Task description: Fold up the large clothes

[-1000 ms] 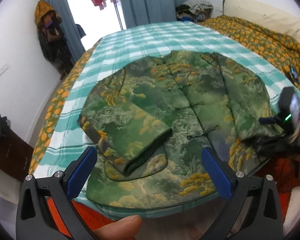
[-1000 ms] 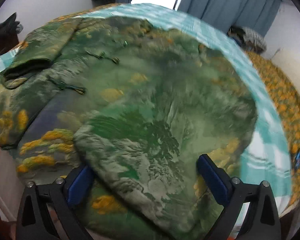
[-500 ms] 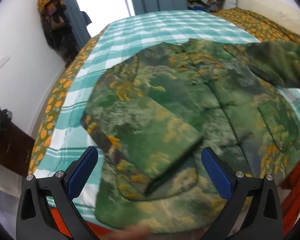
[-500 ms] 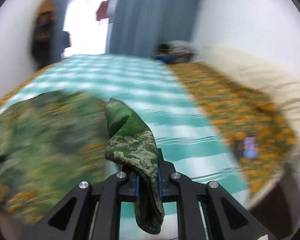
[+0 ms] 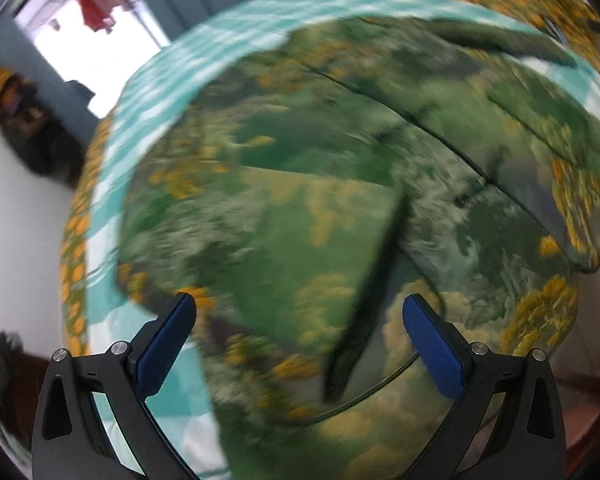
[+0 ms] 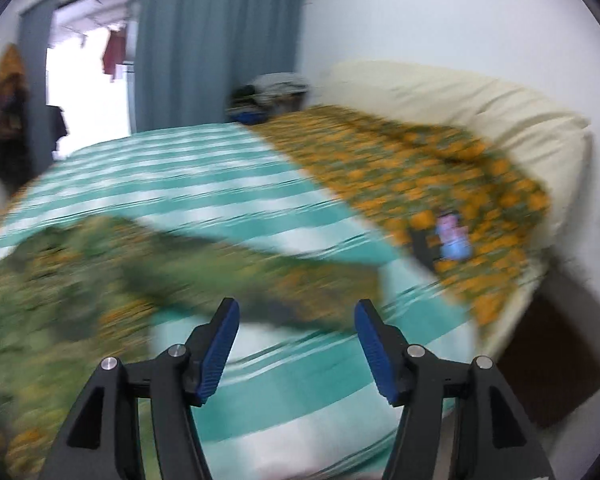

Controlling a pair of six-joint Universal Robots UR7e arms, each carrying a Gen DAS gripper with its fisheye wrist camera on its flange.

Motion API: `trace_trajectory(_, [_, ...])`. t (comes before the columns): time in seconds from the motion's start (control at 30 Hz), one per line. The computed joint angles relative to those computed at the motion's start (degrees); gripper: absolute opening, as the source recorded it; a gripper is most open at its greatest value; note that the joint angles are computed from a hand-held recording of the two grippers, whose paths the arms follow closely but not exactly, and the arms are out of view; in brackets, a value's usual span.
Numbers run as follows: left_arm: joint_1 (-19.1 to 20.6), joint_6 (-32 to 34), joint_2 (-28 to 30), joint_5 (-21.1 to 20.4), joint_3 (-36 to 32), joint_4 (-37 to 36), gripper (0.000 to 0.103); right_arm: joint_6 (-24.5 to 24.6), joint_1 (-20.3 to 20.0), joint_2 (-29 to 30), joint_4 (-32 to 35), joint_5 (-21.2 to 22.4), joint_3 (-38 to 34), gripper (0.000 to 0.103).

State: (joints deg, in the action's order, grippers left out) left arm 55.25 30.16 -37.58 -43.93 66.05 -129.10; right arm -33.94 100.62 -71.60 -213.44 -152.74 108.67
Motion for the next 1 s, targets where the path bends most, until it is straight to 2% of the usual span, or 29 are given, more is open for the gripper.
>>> trace_trajectory(0.07, [0.4,0.42,1.86,-0.21,-1.71,0.31,0.103,7.93,0.55,1.65,4.09,3.21,2.64,0.061])
trace_trajectory(0.17, [1.23,-0.68,5.21,0.38,-5.82,0.57,0.101,13.73,2.11,6.33,5.67,6.36,3.61,0.061])
trace_trajectory(0.2, [1.74,-2.69,6.15,-0.79,-8.33,3.1,0.095,14.93,2.19,6.62,7.34,7.87,3.94,0.061])
trace_trajectory(0.23, [2.35,-5.53,6.78,-3.32,-11.4,7.87,0.075,15.51,2.23,6.58,9.98,9.54,4.12,0.061])
trace_trajectory(0.27, [2.78,-7.82,6.77,-5.69,-13.02,11.33,0.043,14.19,2.46,6.87,11.24,10.58,3.95,0.061])
trace_trajectory(0.33, [3.35,-10.24,6.59,-9.41,-15.36,14.1,0.013,8.8,3.42,8.94,7.72,9.59,3.02,0.061])
trace_trajectory(0.37, [3.23,-10.14,5.44,-9.58,-13.62,12.41,0.01,7.51,3.87,9.59,6.3,9.18,2.86,0.061])
trace_trajectory(0.53, [2.7,-14.51,0.99,-10.48,-11.6,6.57,0.008,8.5,3.46,9.38,5.06,9.14,3.72,0.061])
trace_trajectory(0.67, [3.44,-17.77,0.28,-7.8,-17.48,3.92,0.008,7.87,2.78,9.93,4.16,9.54,3.26,0.061])
trace_trajectory(0.8, [5.46,-22.32,1.41,-0.67,-25.57,2.75,0.009,6.31,2.61,10.58,2.6,9.82,2.6,0.061])
trace_trajectory(0.9, [7.54,-24.75,2.16,7.63,-29.73,-0.67,0.015,6.63,2.27,10.67,2.75,9.99,2.41,0.061])
trace_trajectory(0.93, [8.32,-25.87,2.7,10.95,-31.27,-1.18,0.024,7.01,2.13,10.61,3.05,9.89,2.36,0.061])
trace_trajectory(0.97, [8.96,-26.49,2.99,14.47,-31.64,-3.04,0.037,7.33,1.98,10.5,3.22,9.86,2.48,0.061])
trace_trajectory(1.0, [9.67,-25.9,2.55,16.28,-31.33,-3.19,0.043,7.78,1.81,10.35,3.53,9.75,2.51,0.061])
